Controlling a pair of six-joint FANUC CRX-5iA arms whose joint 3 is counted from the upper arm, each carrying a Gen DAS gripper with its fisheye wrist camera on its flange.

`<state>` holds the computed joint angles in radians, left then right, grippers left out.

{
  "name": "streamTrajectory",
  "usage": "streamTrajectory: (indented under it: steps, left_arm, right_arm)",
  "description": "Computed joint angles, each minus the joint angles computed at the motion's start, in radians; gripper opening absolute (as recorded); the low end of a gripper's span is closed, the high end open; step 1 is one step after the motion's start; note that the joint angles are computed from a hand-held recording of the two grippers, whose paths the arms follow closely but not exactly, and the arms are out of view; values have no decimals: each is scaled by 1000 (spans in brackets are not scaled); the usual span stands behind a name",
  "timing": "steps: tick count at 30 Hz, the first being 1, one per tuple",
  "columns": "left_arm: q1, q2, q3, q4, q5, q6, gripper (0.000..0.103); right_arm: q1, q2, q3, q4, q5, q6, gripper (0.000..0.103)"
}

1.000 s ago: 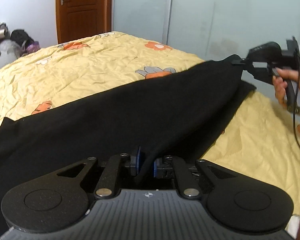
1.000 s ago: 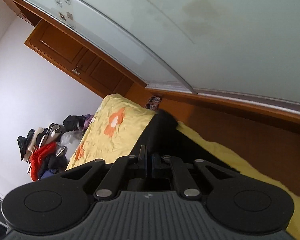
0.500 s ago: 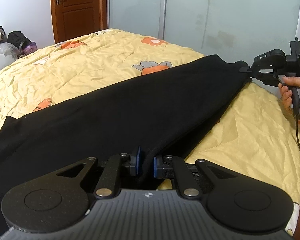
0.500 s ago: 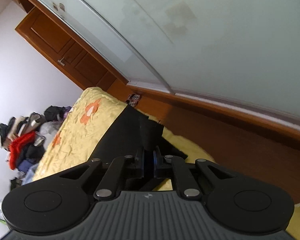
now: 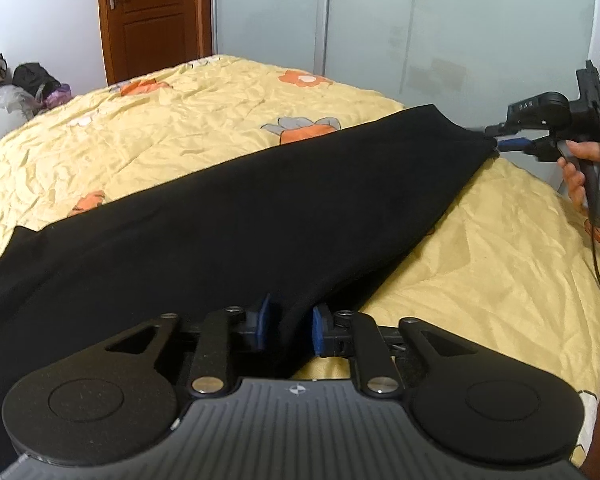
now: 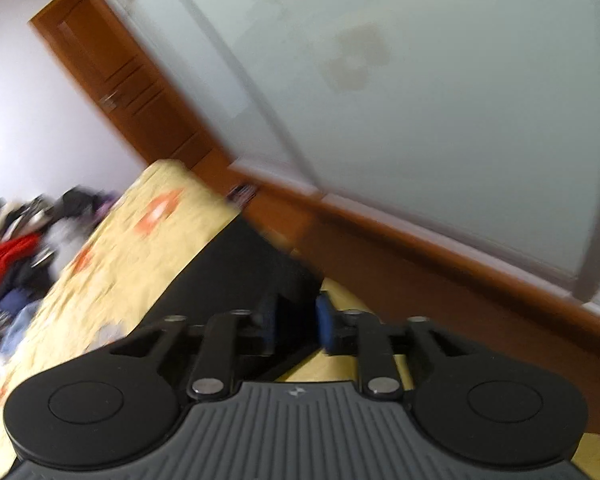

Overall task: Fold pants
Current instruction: 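Release the pants with the left gripper and lift both tools away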

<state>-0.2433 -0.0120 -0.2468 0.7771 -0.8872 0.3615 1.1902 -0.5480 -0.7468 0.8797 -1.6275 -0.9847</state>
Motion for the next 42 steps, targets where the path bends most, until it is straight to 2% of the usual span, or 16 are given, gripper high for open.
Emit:
streamTrajectory:
  steps: [2,4,6,7,8,10,12,15,19,21,24,28,30,34,39,42]
  left_arm:
    - [5,-4,2,-1,-24,-4,34]
    - [13,-5,7,10,-71,-4,43]
    - [26,-7,9,35,-123,-15,55]
    - [31,-13,5,46,-134,-17,64]
    - [36,-23,-6,64,-136,-27,69]
    - [46,-49,-34,100,-117,-56,72]
    - [57,-73,-54,111,-83,-67,76]
    - [79,-103,-73,74,7,-17,83]
    - [124,-122,-73,-34,126,123,83]
    - [155,-121,-68,-69,166,201,84]
    - [192,-104,-26,-178,209,347,85]
    - [226,-87,41,-360,228,494,85]
    - [240,-76,64,-406,223,544,85]
    - [254,-72,92,-509,222,617,89]
    - [259,-62,94,-522,230,646,93]
    - [253,-51,108,-540,227,670,94]
  right_arm:
    - [8,97,75,-51,-156,-13,42]
    - [11,165,113,-30,-219,42,43]
    - [3,177,106,48,-141,157,62]
    - [-20,182,109,80,-55,253,82]
    - [-42,190,116,96,17,330,85]
    - [-90,224,144,103,160,500,85]
    - [-126,277,187,68,231,629,85]
    - [-159,362,266,-32,214,756,85]
    - [-126,427,309,40,144,649,86]
    - [-123,424,303,111,258,642,86]
    - [-159,490,376,152,501,817,86]
    - [-195,648,547,123,679,1047,98]
    - [-204,709,629,72,725,1126,98]
    - [-207,834,808,1,694,1228,100]
    - [-239,998,1017,-15,564,1377,100]
    - [-267,1064,1119,-76,533,1438,100]
